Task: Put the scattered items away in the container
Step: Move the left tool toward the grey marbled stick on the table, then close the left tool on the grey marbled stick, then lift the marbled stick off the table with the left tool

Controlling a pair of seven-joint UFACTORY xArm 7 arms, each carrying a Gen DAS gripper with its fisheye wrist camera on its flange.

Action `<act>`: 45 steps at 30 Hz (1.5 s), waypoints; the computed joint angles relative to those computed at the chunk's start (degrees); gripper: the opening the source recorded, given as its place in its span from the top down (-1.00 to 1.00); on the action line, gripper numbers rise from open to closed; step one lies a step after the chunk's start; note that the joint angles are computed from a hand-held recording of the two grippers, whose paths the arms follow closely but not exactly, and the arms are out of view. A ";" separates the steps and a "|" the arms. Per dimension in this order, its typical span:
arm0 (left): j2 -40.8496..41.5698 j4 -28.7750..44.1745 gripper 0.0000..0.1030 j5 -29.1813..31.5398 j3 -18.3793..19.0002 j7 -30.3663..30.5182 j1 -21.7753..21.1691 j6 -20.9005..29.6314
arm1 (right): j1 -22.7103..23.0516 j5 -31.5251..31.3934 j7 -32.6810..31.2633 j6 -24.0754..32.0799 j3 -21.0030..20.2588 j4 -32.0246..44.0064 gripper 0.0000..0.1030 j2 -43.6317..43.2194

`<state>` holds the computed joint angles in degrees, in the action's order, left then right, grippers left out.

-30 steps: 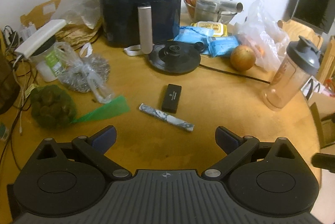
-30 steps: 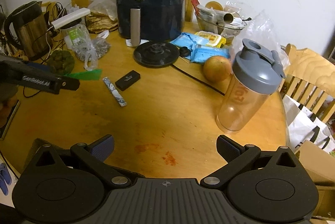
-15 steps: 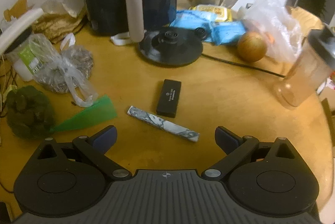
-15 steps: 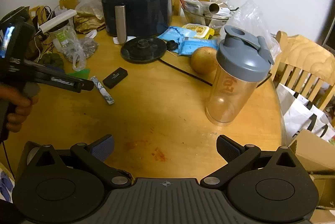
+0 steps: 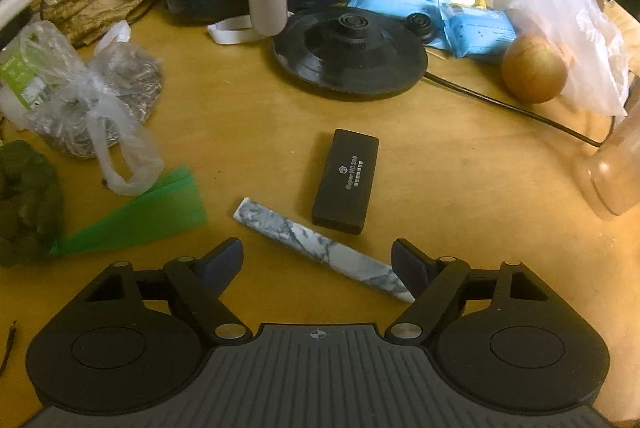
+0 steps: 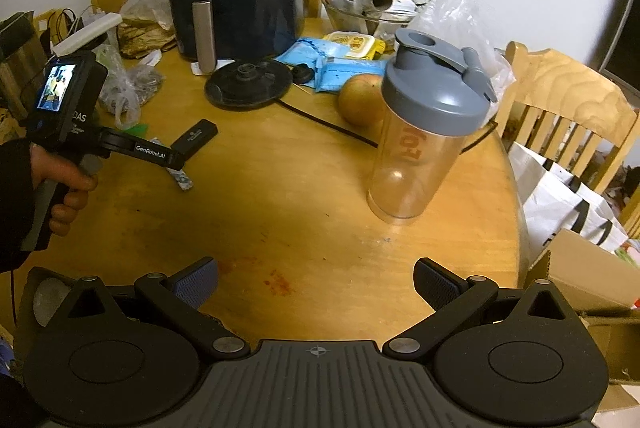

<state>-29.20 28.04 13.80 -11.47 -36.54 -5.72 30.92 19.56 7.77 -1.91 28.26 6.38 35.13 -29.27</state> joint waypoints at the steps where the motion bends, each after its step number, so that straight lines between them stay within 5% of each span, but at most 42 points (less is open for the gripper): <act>1: 0.68 0.16 -0.51 0.24 -0.09 -0.09 0.21 -0.33 | -0.20 -0.15 0.24 0.15 0.08 0.03 -1.00 0.01; 23: -0.06 -0.02 0.68 5.81 -1.53 -3.66 2.05 1.70 | 1.06 2.44 -1.54 0.29 -1.21 0.16 -1.00 -0.16; 45: -15.90 -3.94 0.69 -2.59 0.19 1.47 -1.27 9.12 | 1.95 3.44 -3.48 0.92 -1.69 -0.81 -1.00 -2.05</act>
<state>-45.11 24.10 11.22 -11.29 -35.07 -6.99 40.05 21.51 11.21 -5.39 29.18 4.69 34.32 -31.32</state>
